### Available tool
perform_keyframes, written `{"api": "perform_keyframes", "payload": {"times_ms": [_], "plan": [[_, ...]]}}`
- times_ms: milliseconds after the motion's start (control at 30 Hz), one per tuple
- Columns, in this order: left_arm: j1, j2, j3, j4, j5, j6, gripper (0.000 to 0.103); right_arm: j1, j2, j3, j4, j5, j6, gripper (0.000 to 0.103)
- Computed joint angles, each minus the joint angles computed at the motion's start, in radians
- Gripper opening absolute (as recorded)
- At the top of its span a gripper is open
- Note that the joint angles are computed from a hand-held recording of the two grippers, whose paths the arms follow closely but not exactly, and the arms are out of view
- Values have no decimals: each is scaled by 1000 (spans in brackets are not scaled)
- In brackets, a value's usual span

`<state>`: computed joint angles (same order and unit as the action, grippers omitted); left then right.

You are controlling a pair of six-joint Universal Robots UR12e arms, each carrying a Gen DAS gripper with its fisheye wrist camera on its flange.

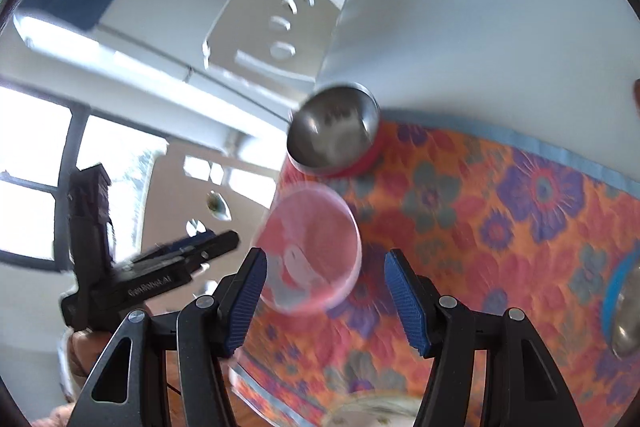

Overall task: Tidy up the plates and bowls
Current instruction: 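Move both tools to the steel bowl with pink exterior, then grip the pink steel bowl rim with the left tool while the right tool grips it too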

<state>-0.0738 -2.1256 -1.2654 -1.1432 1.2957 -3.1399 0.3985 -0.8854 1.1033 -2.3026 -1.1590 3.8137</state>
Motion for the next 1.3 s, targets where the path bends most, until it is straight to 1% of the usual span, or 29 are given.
{"api": "perform_keyframes", "payload": {"times_ms": [33, 100, 200, 300, 400, 500, 567, 633, 700, 767, 800, 867, 900, 933, 967, 1000, 1067, 1100, 1167, 1267, 1300], "plan": [[-1, -12, 16, -4, -3, -6, 60, -5, 12, -6, -26, 9, 22, 59], [-1, -46, 59, -19, -21, -23, 60, -10, 34, -25, -48, 5, 55, 59], [3, -95, 117, -53, -56, -59, 60, -15, 75, -63, -46, 2, 84, 59], [-3, -136, 161, -71, -46, -74, 60, -15, 114, -99, -16, -6, 85, 59], [-11, -167, 194, -87, -40, -73, 60, -17, 143, -111, -33, 5, 109, 59], [-18, -188, 210, -91, -24, -71, 59, -16, 169, -132, -22, -12, 109, 59], [-19, -199, 216, -94, -30, -71, 58, -16, 183, -141, -30, -10, 108, 59], [-21, -208, 221, -98, -29, -67, 55, -14, 197, -154, -30, -15, 99, 59], [-23, -215, 227, -107, -34, -49, 47, -12, 211, -170, -14, -21, 90, 59], [-24, -221, 229, -108, -39, -43, 44, -13, 223, -180, -6, -13, 91, 59], [-23, -223, 231, -108, -43, -43, 38, -13, 228, -183, -3, -10, 93, 59], [-21, -226, 227, -103, -56, -51, 32, -14, 234, -178, -27, -7, 112, 57], [-21, -229, 229, -103, -58, -56, 30, -14, 237, -182, -25, -16, 105, 57], [-20, -231, 230, -103, -58, -58, 28, -12, 241, -190, -13, -22, 98, 56], [-20, -230, 226, -100, -61, -60, 21, -12, 247, -199, 0, -20, 95, 53], [-19, -232, 227, -102, -67, -61, 17, -13, 251, -203, 1, -9, 97, 52], [-17, -234, 225, -101, -81, -63, 14, -13, 253, -200, -7, 1, 103, 42], [-18, -234, 224, -99, -89, -61, 14, -13, 253, -202, -3, 1, 99, 39], [-21, -234, 229, -103, -77, -51, 13, -11, 259, -213, 9, 3, 85, 27], [-23, -227, 225, -102, -69, -41, 13, -3, 268, -253, 81, -38, 37, 22], [-23, -224, 223, -100, -70, -41, 13, -1, 270, -262, 92, -50, 31, 22]]}}
